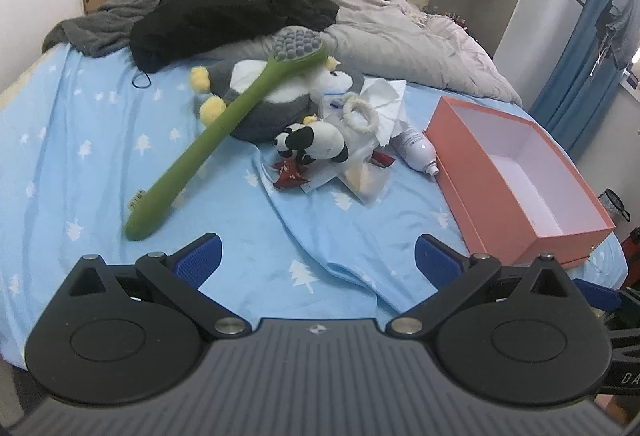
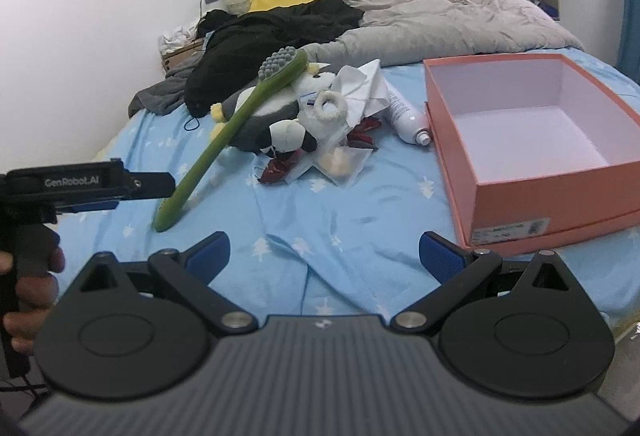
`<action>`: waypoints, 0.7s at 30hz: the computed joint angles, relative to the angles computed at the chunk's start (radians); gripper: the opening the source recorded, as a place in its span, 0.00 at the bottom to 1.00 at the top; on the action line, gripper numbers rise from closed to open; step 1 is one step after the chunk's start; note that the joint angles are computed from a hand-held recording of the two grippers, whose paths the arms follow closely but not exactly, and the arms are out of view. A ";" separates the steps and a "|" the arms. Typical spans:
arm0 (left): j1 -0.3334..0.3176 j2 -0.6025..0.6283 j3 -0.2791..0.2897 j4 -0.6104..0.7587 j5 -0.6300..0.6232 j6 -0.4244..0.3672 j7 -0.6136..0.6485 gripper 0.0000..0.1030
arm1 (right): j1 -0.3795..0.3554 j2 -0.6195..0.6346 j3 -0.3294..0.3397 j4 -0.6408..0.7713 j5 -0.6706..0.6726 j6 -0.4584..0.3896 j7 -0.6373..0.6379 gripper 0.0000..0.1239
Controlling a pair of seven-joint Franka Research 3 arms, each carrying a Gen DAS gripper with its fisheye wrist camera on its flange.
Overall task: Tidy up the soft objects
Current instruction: 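Move the left tool toward the panda plush and close on it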
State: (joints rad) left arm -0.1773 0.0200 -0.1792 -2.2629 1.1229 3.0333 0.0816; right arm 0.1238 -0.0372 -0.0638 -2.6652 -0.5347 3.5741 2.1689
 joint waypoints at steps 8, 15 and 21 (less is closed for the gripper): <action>-0.027 0.152 0.067 0.127 0.113 0.039 -0.081 1.00 | -0.075 0.160 0.074 0.149 -0.058 0.003 0.035 0.81; -0.105 0.327 0.206 0.294 0.211 0.136 -0.184 1.00 | -0.133 0.329 0.147 0.312 -0.025 -0.012 -0.046 0.79; -0.143 0.483 0.285 0.455 0.201 0.210 -0.154 0.96 | -0.116 0.478 0.155 0.449 0.101 -0.009 -0.197 0.79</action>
